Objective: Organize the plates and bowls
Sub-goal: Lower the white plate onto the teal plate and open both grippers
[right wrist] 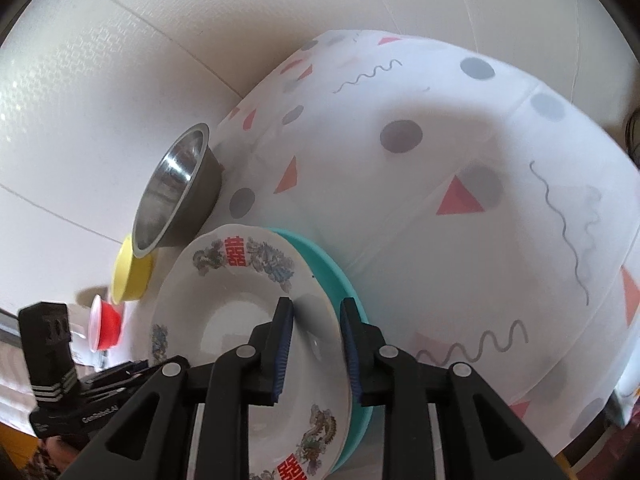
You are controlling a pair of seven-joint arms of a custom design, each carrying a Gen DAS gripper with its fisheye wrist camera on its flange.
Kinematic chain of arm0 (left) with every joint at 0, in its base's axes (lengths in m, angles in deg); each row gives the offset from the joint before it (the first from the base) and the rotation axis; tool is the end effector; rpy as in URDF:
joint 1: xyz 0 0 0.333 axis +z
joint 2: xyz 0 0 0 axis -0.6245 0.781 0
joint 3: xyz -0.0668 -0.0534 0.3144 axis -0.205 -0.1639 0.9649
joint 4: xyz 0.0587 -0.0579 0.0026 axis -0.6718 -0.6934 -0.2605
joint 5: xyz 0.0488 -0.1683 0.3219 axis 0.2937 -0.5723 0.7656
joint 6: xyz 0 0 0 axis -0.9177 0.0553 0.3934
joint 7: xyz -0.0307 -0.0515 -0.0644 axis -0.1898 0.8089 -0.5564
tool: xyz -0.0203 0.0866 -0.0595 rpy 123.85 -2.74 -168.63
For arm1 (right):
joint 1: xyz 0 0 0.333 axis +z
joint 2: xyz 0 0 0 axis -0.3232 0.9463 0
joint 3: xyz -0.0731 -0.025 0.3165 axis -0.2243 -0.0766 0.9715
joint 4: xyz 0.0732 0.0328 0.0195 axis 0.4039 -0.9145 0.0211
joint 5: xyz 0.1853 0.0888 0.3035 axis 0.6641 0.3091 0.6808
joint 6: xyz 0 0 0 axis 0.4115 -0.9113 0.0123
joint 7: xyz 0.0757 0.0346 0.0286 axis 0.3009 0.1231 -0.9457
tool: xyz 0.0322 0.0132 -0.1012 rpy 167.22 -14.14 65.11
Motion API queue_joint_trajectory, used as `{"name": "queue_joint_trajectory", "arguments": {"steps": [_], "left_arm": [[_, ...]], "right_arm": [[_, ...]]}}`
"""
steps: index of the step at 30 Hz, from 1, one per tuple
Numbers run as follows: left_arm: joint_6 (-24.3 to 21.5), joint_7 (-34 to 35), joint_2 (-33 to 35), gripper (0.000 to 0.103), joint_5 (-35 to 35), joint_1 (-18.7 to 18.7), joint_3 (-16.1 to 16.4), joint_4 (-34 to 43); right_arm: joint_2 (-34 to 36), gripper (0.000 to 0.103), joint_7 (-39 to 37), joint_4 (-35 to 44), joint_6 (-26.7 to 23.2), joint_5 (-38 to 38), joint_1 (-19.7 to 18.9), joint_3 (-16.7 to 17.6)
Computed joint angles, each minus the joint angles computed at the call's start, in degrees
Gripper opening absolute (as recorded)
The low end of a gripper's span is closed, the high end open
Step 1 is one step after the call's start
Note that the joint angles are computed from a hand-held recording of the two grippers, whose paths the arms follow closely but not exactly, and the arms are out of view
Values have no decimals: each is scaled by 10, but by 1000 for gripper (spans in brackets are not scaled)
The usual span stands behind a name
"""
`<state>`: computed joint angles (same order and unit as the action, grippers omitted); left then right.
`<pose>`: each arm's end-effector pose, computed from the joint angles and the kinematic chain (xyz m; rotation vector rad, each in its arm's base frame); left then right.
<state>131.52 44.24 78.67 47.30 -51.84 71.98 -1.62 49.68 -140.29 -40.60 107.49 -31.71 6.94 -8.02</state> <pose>0.7512 -0.2676 0.3123 1.4018 -2.5378 0.5711 0.6154 0.3081 0.2993 -1.1158 2.2305 -0.1589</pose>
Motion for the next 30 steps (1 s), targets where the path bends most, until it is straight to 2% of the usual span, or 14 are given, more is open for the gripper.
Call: {"name": "queue_joint_trajectory", "arguments": {"steps": [5,6,9,11,19,23,26,27,29,30], "left_arm": [[1,-7,-9,28,-2,2,0,-12],[15,-2,-26,28,-5,7,0,-42],[19,1,-40,28,-7,9,2,-63],[17,-5,-41,28,-7,6,4,-62],[64,10,-97,34,-13,18,11,-151],[98,12,-130,34,-15,22,16,-205],[134,23,-163,34,-12,26,22,-258],[148,26,-175,35,-10,27,25,-276],[174,38,-200,44,-14,36,26,-314],[190,42,-213,52,-18,41,28,-335]], "right_arm": [[-11,26,30,8,-49,-25,32,-33],[-12,26,35,6,-48,-27,28,-31],[-15,26,43,4,-53,-30,19,-22],[-20,28,39,8,-79,-29,15,-13],[-39,34,53,25,-156,-51,23,-1],[-40,35,36,50,-206,-56,27,12],[-35,36,24,86,-273,-79,51,9],[-32,36,19,102,-298,-90,60,9],[-22,37,7,131,-326,-108,74,11],[-15,37,-1,148,-333,-116,80,13]]}}
